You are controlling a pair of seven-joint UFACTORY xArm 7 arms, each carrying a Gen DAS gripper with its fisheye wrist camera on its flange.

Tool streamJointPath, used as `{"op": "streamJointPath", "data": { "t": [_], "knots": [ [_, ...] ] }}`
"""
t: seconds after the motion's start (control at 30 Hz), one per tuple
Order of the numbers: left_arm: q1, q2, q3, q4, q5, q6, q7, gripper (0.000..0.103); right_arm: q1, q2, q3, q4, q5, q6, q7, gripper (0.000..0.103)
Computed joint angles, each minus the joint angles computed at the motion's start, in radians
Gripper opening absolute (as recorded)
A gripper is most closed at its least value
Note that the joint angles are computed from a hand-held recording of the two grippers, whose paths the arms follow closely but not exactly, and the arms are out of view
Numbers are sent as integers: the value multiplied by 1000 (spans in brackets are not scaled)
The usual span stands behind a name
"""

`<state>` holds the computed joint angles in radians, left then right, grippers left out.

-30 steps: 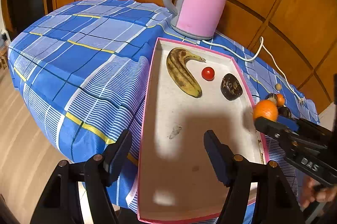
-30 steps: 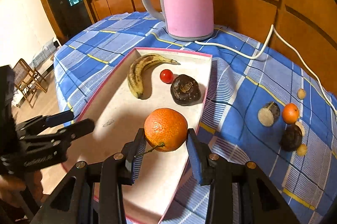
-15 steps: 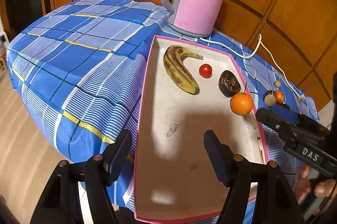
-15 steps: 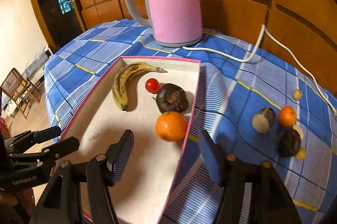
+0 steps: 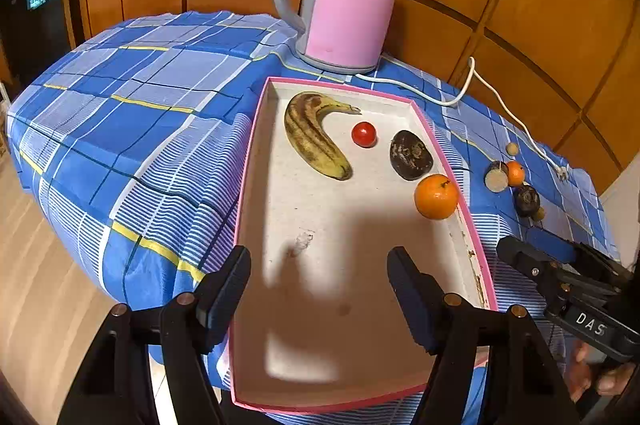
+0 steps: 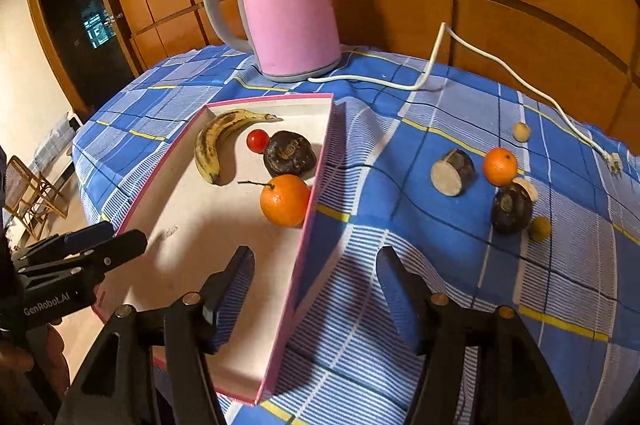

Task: Organize fruits
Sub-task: 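Move the right tool away from the tray toward the loose fruits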

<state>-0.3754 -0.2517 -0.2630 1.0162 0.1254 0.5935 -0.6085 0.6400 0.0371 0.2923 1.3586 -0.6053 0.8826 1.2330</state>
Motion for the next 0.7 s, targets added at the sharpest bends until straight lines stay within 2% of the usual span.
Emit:
{"op": "streamJointPath", "data": {
  "t": [0.3,0.7],
  "knots": [
    [-8,-6,-9,7,8,2,9,71,-6,-49,19,-52,-12,18,55,64],
    [-30,10,-14,30,6,8,33,71,-48,-158,56,-156,-3,93,119,64]
  ]
}}
